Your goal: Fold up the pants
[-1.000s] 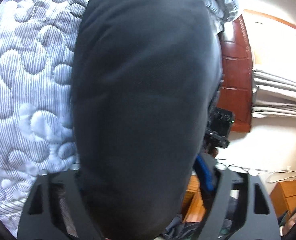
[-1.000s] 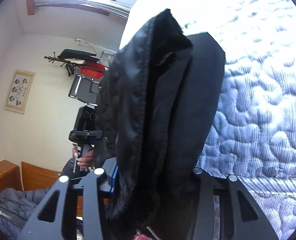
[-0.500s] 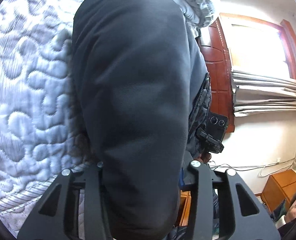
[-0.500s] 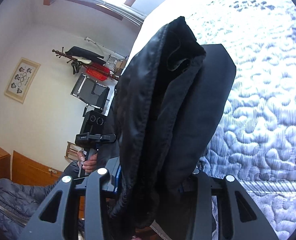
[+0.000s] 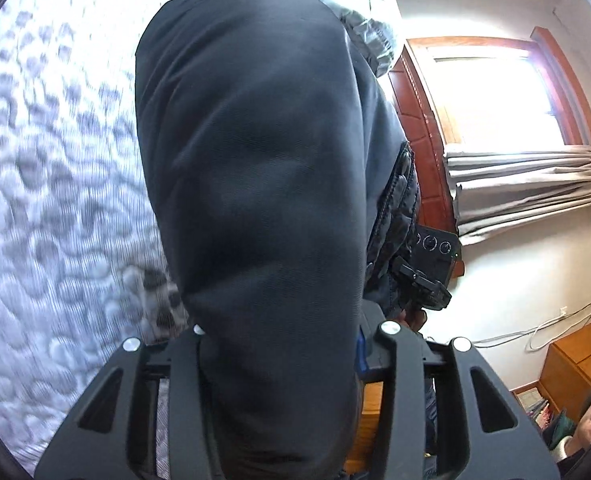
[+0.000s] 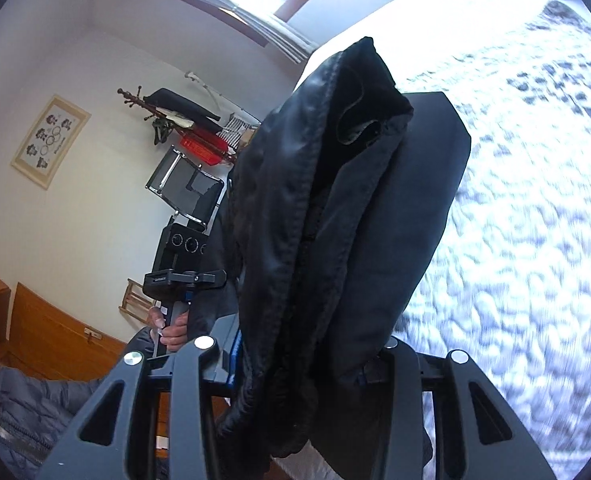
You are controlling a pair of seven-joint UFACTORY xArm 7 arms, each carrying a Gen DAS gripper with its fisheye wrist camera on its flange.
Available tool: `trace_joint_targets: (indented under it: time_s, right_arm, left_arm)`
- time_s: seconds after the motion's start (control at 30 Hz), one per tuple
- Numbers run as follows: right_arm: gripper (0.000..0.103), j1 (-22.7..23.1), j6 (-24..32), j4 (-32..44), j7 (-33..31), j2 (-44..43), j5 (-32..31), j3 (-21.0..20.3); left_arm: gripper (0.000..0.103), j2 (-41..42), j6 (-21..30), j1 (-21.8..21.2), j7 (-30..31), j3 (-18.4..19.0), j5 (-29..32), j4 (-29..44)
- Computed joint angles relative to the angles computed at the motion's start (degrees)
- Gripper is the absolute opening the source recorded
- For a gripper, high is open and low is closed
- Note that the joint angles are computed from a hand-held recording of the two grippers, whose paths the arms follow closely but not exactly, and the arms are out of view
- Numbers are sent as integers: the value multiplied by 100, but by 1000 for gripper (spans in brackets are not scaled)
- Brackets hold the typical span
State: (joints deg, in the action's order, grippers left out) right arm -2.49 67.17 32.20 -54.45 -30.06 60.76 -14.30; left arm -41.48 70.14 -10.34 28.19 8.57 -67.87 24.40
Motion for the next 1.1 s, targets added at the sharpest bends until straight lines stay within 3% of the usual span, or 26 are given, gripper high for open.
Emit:
trace_joint_targets:
  time_s: [0.3,0.6,0.73,0.8,0.87,1.1]
  right_arm:
    - [40,198,-178,1083,-56,1342,463,366]
    - [40,17,-418,1648,35,2584,653,885]
    - [42,-209,-340,1693,-160,2952,837,926]
    - [49,-332,-287,1721,-204,3101,858,953]
    - [60,-424,-434,1691,-108,3230,860,993]
    - [72,-748,-337,1326,-602,3287,1355,976]
  left_arm:
    - [40,936,-398,6,106,-115,-136,749]
    - [44,1845,-718,132,20,-381,61,1135]
    - [47,2012,-617,222,151,-309,1,1150]
    - [51,2039,-588,308,294,-275,12,1084]
    - [63,2094,-576,455,476,-204,148,1001]
    - [78,1992,-806,727,949,-144,87,600]
